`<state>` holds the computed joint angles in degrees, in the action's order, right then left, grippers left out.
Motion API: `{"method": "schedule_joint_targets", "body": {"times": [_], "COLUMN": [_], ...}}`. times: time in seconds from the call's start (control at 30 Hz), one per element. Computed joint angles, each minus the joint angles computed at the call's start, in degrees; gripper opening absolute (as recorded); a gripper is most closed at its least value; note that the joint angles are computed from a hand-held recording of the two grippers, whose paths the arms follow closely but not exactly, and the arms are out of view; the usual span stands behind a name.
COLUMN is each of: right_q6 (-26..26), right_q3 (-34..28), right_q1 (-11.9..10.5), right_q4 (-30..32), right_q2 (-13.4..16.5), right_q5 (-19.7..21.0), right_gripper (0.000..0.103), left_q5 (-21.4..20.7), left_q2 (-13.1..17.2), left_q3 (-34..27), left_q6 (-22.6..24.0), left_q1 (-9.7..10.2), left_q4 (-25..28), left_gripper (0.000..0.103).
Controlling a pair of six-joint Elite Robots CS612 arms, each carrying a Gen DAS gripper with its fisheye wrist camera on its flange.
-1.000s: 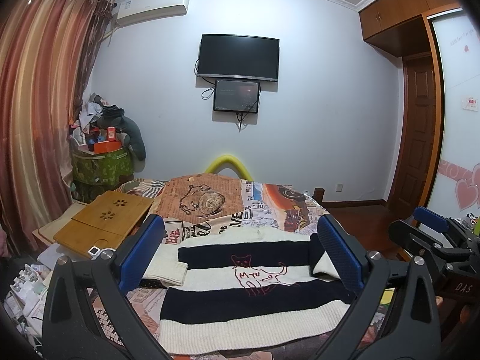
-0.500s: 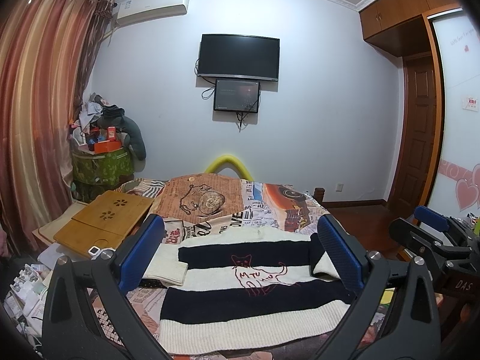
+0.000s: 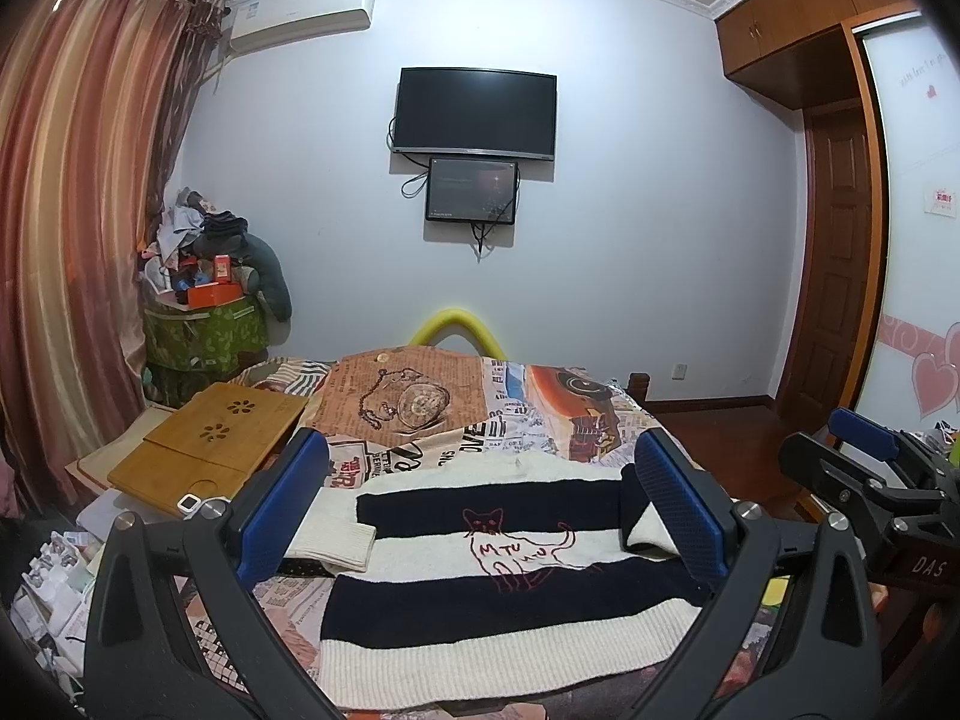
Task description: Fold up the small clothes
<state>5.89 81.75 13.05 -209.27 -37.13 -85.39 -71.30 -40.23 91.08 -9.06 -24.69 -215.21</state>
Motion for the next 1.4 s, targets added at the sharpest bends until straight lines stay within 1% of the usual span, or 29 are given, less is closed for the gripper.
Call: {"method": "schedule_joint_targets", "body": {"times": [0.5,0.97,1.17,1.3,1.4], "right_q6": [0.23,0.41,-0.12,-0.20,-0.78], "right_q3": [-0.06,-0.22,-1.79,-3.95,-5.89], "right_q1": [0.00,-0.06,-0.09,-0.30,-0.40], "right_q4": [0.08,0.90,3.07,6.33,9.06], "right_q2": [0.11,0.27,1.12,2.22,3.13], "right_q5": [-0.18,-0.05,-1.30,-1.72,-1.99], "right_gripper": [0.103,0.103,0.103,0.103,0.103], "left_q5": [0.04,0.08,-0.15,-1.32,-0.78], "left_q2": [0.10,0.61,1.95,3.33,4.51], "left_q3": [-0.13,-1.28,-3.98,-7.13,-9.70], "left_q6": [-0.01,-0.87,-2.16,-4.72,-6.18], "left_q1": [-0.08,0.13,1.17,2.80,4.14], "left_q4": [0.10,1.66,5.39,9.94,13.98], "left_gripper": [0.103,0.103,0.103,0.103,0.103]}}
